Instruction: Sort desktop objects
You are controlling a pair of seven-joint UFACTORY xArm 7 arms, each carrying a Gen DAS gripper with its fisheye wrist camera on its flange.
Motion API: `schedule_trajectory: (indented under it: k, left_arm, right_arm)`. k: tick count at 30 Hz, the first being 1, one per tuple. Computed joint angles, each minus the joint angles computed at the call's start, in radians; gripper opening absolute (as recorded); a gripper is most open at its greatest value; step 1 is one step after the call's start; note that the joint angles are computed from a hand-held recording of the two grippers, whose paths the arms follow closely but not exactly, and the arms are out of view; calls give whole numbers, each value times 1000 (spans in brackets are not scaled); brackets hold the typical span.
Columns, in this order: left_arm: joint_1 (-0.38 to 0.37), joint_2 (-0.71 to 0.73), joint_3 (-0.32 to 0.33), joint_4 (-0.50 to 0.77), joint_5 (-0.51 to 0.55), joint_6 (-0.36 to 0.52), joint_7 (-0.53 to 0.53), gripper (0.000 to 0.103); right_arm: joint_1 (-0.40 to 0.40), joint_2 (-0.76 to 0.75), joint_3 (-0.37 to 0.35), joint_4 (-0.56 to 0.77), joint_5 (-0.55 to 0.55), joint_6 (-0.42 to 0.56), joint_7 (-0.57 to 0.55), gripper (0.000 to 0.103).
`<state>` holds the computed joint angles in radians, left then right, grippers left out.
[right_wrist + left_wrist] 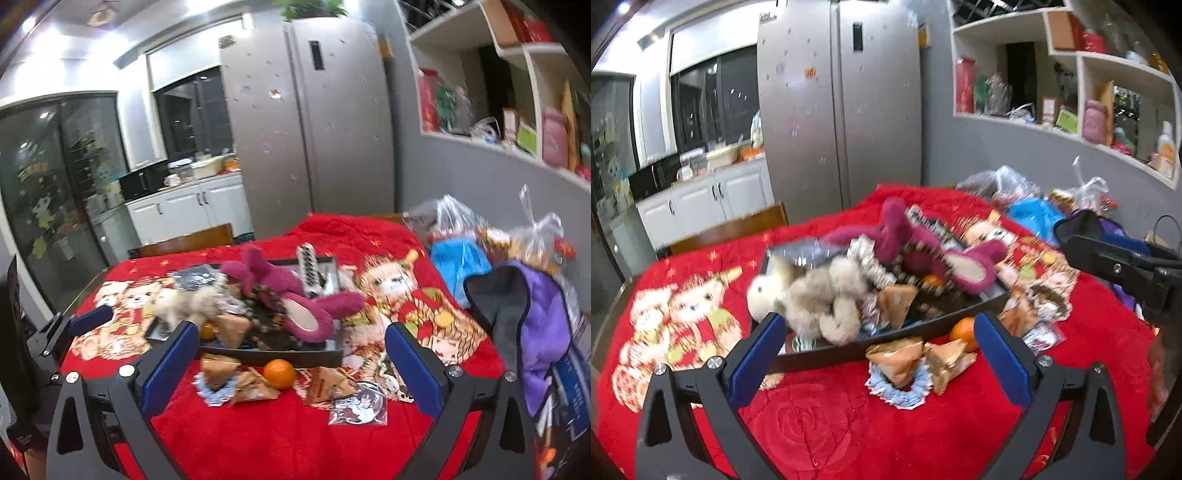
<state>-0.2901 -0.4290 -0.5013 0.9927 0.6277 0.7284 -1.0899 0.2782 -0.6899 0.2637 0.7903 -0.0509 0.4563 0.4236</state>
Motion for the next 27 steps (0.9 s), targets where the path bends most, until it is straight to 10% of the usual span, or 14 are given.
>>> schedule_trajectory:
  k: [27]
  left_arm:
    - [-114,225,155,-27,-47,-45,95,103]
  right_arm:
    - [-25,245,-17,-74,-81,34,125,103]
